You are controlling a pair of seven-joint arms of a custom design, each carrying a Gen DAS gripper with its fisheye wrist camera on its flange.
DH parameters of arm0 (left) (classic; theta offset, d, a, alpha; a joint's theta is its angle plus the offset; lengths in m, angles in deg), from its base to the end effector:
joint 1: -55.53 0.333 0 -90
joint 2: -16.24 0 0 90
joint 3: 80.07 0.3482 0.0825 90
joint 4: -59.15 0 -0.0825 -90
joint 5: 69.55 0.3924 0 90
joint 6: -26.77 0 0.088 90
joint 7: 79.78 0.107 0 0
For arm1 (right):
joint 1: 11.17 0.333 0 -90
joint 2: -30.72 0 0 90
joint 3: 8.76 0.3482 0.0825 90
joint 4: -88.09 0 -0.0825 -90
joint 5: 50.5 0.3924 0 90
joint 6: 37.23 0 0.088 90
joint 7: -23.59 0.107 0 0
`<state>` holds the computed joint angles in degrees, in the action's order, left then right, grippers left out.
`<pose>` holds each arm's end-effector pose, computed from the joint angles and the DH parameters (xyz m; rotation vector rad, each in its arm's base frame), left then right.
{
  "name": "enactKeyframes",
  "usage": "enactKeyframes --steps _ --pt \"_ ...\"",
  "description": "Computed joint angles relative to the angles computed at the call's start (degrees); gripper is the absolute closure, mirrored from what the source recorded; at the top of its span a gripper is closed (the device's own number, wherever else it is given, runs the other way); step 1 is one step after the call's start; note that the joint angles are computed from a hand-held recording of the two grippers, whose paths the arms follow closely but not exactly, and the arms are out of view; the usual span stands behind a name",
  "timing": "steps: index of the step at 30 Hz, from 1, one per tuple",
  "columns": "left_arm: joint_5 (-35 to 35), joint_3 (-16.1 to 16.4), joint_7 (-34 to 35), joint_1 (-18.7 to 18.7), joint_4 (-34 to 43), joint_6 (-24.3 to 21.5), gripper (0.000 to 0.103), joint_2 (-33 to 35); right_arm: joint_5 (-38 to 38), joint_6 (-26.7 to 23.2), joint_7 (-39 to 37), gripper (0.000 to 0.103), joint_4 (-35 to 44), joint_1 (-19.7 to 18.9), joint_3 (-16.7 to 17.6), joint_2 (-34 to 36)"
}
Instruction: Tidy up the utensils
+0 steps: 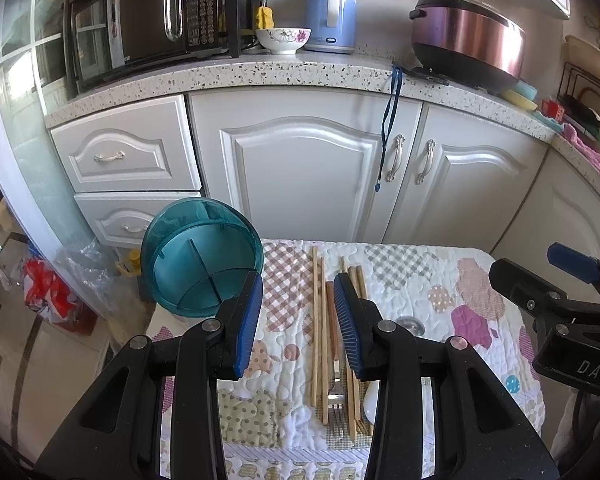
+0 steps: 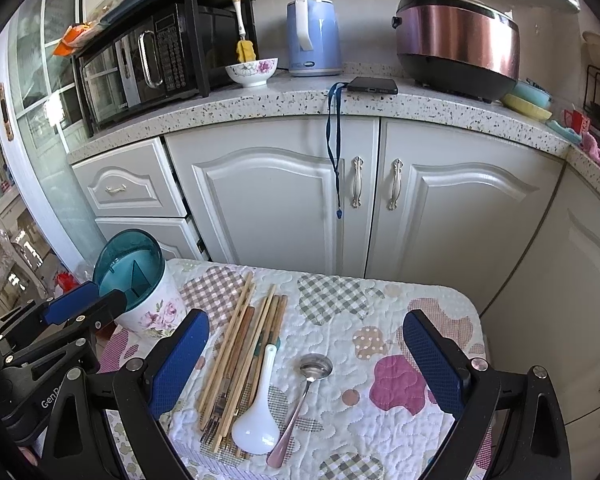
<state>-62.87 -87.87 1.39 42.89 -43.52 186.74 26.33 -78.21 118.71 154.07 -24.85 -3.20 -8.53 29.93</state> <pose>0.6320 -0.2335 0.5784 -1.5143 2.0158 -0.9111 0.5996 0.1037 0.5905 -1.5584 1.9019 -0.7752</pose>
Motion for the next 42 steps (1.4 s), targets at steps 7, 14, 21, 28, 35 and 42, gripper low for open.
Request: enactKeyframes --steps 7,14,21,28,35,42 --pt "-0.23 -0.05 0.24 -0.07 0.21 -0.26 0.067 0.3 -0.02 -0.28 0.01 0.006 0.1 -0.13 -0.11 0.23" --pt "-0.38 -0.06 0.19 -0.19 0.37 -0.65 0.067 0.55 0.38 -0.61 -0.35 0.006 0.09 -0.19 -0.16 0.35" --pt "-0.84 -0.11 0.5 -0.16 0.46 -1.05 0.067 0.81 0.48 -0.93 -0.62 0.006 0.29 -0.17 -0.19 0.62" --pt "-1.56 -0.16 0.83 -0.11 1.03 -1.84 0.067 1.33 1.02 -1.11 -1.21 0.006 0.32 -0.18 -0.29 0.95" --pt "-1.66 -0.08 0.86 -0.16 1.06 -1.88 0.067 1.46 1.18 -1.1 -1.4 0.006 0.42 -0.19 -0.34 1.11" --pt "-1.63 0.03 0.59 -0.23 1.33 -2.63 0.067 2.1 2.27 -1.34 -2.37 0.006 0.51 -0.16 -0.41 1.62"
